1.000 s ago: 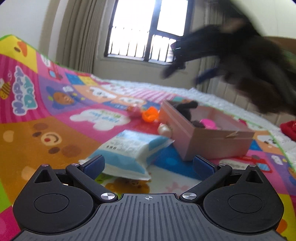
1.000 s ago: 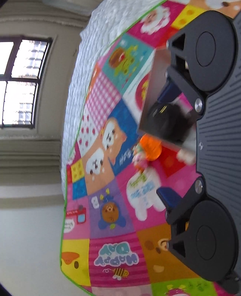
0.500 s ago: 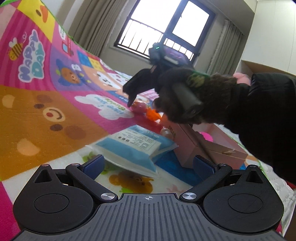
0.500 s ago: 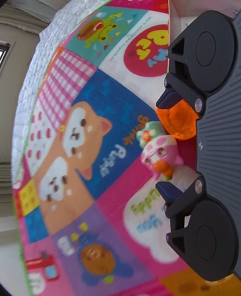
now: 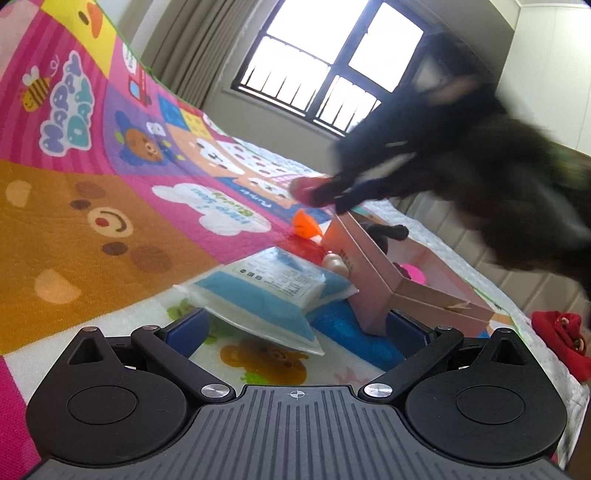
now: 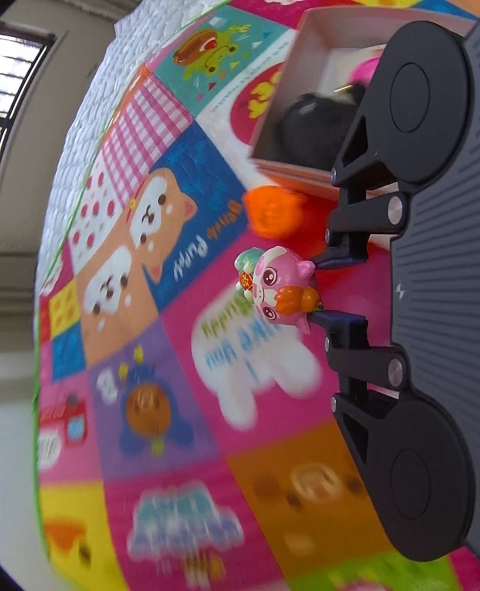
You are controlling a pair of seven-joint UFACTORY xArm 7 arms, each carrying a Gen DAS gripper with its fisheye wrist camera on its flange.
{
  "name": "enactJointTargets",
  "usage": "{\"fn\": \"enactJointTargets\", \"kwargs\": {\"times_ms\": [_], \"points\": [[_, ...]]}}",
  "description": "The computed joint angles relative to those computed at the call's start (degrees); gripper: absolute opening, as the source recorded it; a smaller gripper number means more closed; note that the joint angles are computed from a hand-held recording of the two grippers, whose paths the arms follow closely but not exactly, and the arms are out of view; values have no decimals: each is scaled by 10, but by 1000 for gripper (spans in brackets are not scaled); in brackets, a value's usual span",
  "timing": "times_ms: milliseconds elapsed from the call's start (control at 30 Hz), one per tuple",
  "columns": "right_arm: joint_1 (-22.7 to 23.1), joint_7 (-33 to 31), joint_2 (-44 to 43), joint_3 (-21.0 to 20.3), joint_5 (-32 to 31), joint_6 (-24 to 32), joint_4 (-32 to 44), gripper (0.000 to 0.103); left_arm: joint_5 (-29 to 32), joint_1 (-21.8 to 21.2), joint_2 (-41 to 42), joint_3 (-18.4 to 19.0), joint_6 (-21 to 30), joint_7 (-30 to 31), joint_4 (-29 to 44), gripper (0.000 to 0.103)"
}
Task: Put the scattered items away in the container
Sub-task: 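Grasp the orange cup toy beside the pink pig toy with the right tool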
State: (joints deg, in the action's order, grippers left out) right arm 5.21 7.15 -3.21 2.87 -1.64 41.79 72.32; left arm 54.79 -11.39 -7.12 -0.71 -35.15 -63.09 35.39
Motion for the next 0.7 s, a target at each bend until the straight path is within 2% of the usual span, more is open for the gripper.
{"fn": "enactJointTargets", "kwargs": {"times_ms": [33,100,167,200,233,267,333,467,567,700], "points": [[2,-22,-39,-3,26,4,-29,21,22,0,1,5,-8,-11,3,103],[7,-59,-119,-13,69,20,-83,11,57,4,3,7,-23,-22,10,103],[12,-83,-184,-26,97,64,-117,12,57,6,-1,-2,-24,-2,6,103],[13,-92,-208,-32,105,88,-129,16,54,5,-5,-7,-18,8,5,103],[7,-88,-225,-29,99,100,-138,33,50,3,-8,-10,-11,17,3,103],[-5,-69,-238,-18,79,101,-146,42,43,1,-10,-12,-7,26,1,103],[-16,-58,-238,-7,50,91,-144,42,34,-3,-12,-11,-4,34,-3,103],[-29,-34,-156,14,-6,32,-95,42,50,-8,-8,-3,0,13,3,103],[-35,-1,-52,37,-99,-7,-31,42,53,-6,-2,-3,-6,8,7,103],[-12,80,102,23,-184,43,101,42,62,-2,3,-4,-9,0,12,103]]}}
